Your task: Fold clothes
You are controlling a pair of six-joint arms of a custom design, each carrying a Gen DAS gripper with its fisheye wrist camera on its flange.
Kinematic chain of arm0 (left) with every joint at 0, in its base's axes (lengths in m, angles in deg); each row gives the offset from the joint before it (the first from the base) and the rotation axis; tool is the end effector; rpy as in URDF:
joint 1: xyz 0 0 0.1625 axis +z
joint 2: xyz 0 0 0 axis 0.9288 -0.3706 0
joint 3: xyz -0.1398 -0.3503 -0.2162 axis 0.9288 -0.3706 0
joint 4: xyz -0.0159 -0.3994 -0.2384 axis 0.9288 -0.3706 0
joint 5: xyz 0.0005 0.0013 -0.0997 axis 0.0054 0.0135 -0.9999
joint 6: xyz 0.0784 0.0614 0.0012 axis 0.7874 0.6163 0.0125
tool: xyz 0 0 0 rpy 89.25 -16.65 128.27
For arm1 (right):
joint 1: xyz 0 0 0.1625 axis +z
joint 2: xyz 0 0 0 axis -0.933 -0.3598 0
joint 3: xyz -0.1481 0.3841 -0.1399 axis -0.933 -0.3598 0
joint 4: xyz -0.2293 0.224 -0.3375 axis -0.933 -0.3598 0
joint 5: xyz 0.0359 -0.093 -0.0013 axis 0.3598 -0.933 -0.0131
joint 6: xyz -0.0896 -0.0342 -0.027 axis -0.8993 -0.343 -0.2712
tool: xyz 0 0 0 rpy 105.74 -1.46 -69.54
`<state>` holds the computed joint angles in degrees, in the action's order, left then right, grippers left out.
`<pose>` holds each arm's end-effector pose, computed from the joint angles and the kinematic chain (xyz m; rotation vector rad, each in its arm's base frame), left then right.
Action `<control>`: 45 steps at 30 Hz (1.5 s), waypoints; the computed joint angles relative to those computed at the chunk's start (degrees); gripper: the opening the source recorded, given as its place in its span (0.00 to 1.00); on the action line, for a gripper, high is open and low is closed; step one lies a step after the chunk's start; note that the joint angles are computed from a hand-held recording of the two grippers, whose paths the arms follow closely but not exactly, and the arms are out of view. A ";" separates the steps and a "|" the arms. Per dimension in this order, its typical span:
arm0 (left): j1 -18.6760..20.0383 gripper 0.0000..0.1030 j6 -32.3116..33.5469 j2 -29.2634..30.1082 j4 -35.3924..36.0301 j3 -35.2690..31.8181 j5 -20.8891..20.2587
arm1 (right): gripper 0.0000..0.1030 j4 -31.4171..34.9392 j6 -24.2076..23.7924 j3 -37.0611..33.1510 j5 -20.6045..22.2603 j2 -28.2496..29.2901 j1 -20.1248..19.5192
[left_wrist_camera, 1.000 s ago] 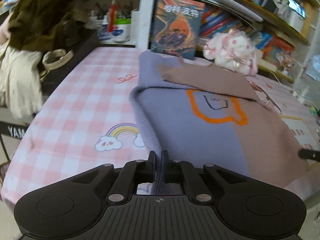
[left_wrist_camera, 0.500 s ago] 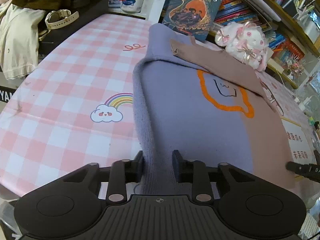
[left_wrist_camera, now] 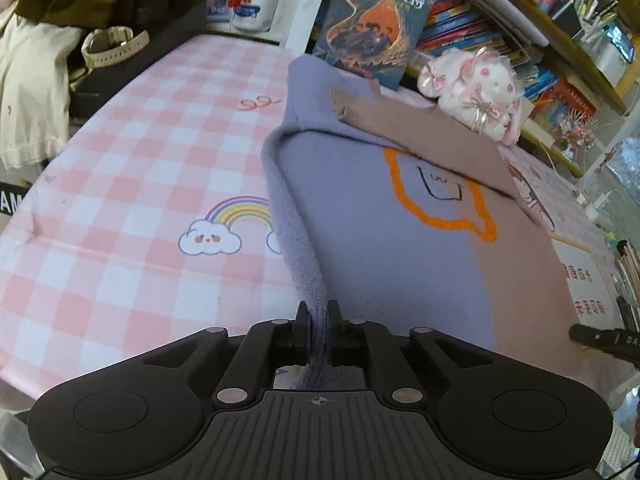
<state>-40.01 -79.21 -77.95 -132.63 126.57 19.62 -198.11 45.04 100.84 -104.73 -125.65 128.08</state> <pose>-0.2991 -0.3981 -0.0298 0.0423 2.4750 -0.9495 -0.0998 -0.4306 0.3913 0.2742 -2.5581 0.8395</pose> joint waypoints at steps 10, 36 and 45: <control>0.82 0.04 -3.44 -0.20 0.44 0.26 -1.14 | 0.09 3.50 1.27 -1.31 0.41 0.52 -1.31; -11.53 0.03 -28.43 -0.10 -4.72 7.05 0.99 | 0.08 31.08 -4.82 -5.57 13.57 -12.13 -14.81; -11.95 0.03 -20.79 4.26 -30.12 6.98 10.38 | 0.08 44.65 -1.72 -13.03 27.18 -10.65 -16.77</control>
<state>-51.96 -100.01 -73.69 -162.76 133.55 30.00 -153.46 43.33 87.81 -77.55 -136.30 111.31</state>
